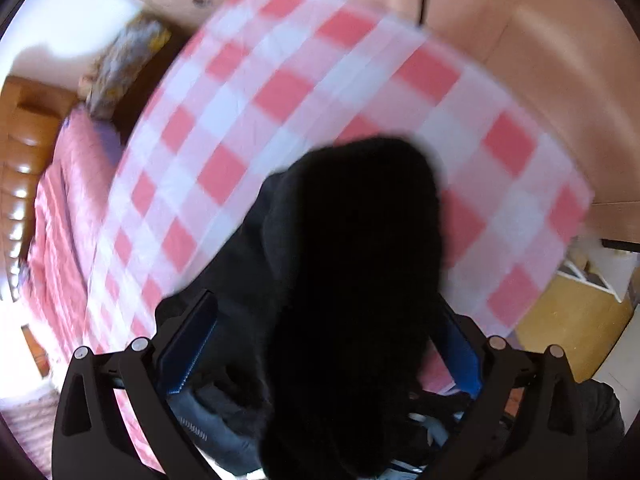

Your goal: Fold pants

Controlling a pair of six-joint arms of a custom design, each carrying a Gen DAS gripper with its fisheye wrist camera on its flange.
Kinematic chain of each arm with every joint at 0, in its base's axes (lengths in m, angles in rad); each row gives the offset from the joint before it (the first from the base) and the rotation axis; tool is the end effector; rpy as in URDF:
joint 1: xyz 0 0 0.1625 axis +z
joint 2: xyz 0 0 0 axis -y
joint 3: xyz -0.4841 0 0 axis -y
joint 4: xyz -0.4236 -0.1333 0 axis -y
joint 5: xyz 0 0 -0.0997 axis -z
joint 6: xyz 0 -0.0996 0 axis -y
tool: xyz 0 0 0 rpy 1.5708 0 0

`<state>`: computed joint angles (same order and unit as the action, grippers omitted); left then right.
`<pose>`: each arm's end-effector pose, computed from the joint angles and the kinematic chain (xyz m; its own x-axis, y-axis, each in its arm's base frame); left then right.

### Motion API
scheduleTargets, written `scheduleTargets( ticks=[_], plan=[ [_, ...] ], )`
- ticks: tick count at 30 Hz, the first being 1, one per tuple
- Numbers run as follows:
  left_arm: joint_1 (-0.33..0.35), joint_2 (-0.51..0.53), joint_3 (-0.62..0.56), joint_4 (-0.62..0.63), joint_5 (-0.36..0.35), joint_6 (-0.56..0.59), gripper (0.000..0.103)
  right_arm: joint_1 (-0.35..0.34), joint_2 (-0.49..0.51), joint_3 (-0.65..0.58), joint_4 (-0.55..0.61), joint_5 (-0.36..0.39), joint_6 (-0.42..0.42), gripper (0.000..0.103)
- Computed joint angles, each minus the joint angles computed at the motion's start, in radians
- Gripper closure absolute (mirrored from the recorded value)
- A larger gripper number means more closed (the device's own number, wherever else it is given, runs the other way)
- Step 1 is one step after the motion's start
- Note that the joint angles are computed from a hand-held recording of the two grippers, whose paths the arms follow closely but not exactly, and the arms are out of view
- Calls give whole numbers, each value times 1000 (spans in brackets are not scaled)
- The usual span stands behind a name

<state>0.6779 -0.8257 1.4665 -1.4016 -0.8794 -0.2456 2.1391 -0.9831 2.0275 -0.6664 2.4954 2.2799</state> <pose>-0.4070 -0.5804 0.1400 -0.2503 0.7578 -0.6025 0.4909 0.6358 0.5957 0.3145 -0.3926 0.0843 -0.4398 -0.0399 0.8972 -0.8176 0.4312 -0.3816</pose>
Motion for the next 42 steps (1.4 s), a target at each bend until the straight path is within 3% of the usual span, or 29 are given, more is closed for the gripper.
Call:
scheduleTargets(
  ticks=[2,4,6,7,8,9,14,16,21,23,27,31,34,37,42],
  plan=[
    [20,12,-14,57,-1,-32,19,-3,0,6,-3,-2,5,69],
    [45,4,-15,57,-66,-30,77,-8,-2,10,14,-10,28,69],
    [41,-39,44,-34,-72,44,78,-13,-6,17,32,-23,83,63],
    [40,-55,63,-68,-80,55,79,-17,-10,14,76,-35,136,37],
    [39,-76,83,-102,-88,62,80,-22,-8,8,122,-50,191,18],
    [38,-104,104,-141,-96,71,80,-28,-17,18,159,-78,245,6],
    [39,-264,176,-300,-163,92,80,-33,61,-46,325,-176,396,6],
    [46,-334,195,-339,-182,88,81,-20,99,-73,341,-174,385,6],
    [109,-541,228,-421,-229,87,81,32,205,-152,341,-57,282,6],
    [169,-638,243,-453,-251,85,81,49,218,-158,303,-30,234,6],
    [372,-782,285,-544,-345,110,81,77,227,-164,266,-6,191,6],
    [678,-808,352,-704,-550,191,81,90,289,-212,280,35,135,6],
    [821,-778,389,-801,-713,236,80,98,289,-218,280,58,112,5],
    [865,-779,409,-870,-823,275,80,102,294,-224,293,74,110,5],
    [862,-793,435,-892,-797,290,76,118,305,-219,252,101,71,5]
  ],
)
